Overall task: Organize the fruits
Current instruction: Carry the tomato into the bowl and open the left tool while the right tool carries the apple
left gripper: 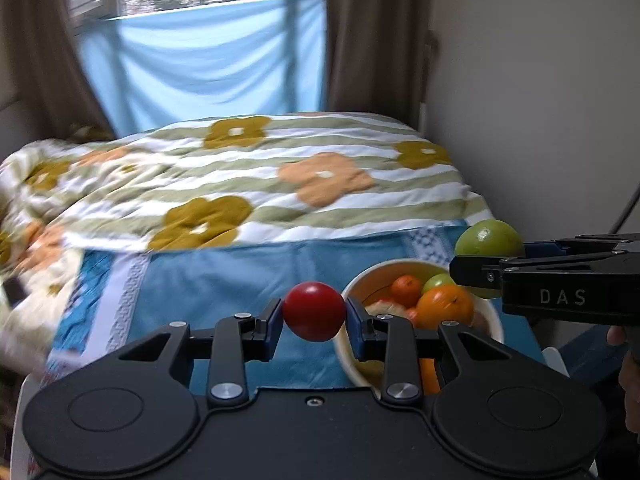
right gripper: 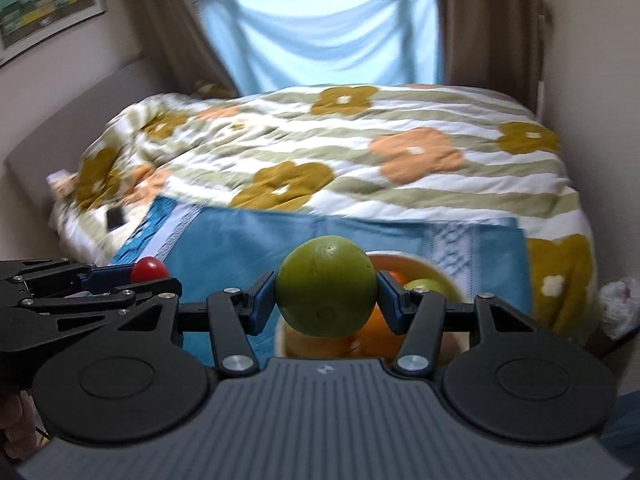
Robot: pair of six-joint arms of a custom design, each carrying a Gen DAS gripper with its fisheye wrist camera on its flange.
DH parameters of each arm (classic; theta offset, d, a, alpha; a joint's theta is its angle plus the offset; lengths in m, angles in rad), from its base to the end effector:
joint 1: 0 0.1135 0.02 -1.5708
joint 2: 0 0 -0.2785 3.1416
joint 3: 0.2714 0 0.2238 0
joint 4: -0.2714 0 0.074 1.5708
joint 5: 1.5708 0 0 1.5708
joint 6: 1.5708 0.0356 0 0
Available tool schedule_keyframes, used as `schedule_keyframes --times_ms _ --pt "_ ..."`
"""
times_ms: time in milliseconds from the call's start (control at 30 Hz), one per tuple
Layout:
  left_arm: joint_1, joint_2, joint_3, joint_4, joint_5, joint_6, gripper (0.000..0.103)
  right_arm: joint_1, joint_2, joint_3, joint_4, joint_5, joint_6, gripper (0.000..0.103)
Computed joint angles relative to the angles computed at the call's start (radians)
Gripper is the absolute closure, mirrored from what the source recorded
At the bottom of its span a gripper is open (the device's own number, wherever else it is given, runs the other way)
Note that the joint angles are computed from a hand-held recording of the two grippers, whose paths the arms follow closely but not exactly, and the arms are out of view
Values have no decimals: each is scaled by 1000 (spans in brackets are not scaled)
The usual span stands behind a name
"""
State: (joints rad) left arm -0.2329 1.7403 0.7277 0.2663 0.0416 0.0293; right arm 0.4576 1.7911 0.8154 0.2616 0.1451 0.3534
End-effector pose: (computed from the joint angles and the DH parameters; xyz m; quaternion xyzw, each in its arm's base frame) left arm 0.3037 -0.0736 0.1625 0.1280 0.9071 -0.0597 0.3966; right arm 0.3019 0.1429 0.1688 -0.0172 0.9076 0.1028 0.4067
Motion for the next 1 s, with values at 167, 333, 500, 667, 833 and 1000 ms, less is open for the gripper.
schedule_keyframes --times_ms 167,333,500,667,833,1000 --pt "-9 168 185 -49 71 74 66 -59 54 55 -11 19 28 34" --pt "-20 345 394 -143 127 145 66 -102 129 129 -29 32 58 34" --pt "-30 512 604 -266 170 204 66 -134 202 187 -39 43 105 34" --pt "-36 643 777 -376 209 235 66 -152 261 234 -66 63 152 34" --pt "-30 693 845 -427 237 258 57 -159 290 257 -80 73 178 34" --pt "-10 665 795 -376 257 256 25 -163 313 285 -99 77 184 34"
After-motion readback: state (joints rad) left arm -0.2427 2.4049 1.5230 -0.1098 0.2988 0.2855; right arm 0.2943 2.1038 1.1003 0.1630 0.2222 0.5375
